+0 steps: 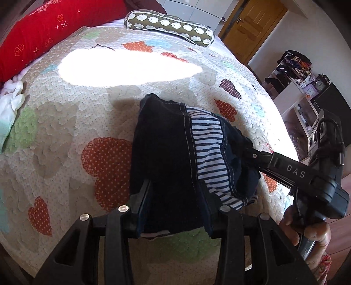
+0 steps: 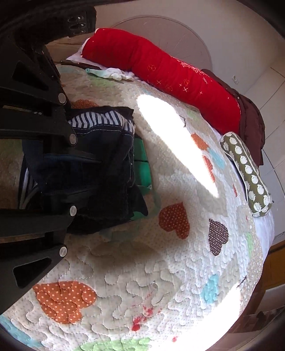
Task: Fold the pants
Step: 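Open both grippers and lift them off the folded navy pants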
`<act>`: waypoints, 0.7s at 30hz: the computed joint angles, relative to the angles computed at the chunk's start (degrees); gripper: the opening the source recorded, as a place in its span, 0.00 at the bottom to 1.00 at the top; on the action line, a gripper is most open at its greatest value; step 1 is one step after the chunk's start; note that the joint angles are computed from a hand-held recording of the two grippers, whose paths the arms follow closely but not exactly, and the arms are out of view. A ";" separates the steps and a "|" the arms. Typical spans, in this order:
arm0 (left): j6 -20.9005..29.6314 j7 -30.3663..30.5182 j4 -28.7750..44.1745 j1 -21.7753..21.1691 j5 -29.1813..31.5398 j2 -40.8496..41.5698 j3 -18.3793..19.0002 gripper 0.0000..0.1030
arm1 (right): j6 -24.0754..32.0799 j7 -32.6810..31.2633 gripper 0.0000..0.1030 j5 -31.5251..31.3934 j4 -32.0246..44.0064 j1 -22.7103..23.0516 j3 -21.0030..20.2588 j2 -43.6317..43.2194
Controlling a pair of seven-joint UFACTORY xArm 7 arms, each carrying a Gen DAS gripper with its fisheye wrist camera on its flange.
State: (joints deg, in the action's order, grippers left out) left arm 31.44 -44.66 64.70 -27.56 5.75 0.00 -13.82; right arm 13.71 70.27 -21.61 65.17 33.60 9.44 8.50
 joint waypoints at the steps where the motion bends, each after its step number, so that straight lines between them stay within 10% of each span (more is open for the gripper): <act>1: 0.33 -1.40 -0.40 -0.04 2.02 -0.88 -0.03 0.40 | -2.24 1.42 0.21 -0.48 -1.17 0.00 -0.49 -0.43; 12: 9.11 -19.54 -0.42 2.03 25.76 -7.35 -4.35 0.63 | 4.79 24.60 0.42 -24.95 -7.73 -2.64 2.36 -12.26; 21: 18.22 -25.02 0.65 1.07 34.98 -8.44 -6.76 0.70 | 18.58 25.67 0.46 -29.66 -5.92 -4.44 10.43 -13.39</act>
State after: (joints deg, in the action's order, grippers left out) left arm 49.66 -69.67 65.34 -26.50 40.74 -8.44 -20.57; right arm 32.28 95.93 -51.28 59.25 29.16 19.87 -4.89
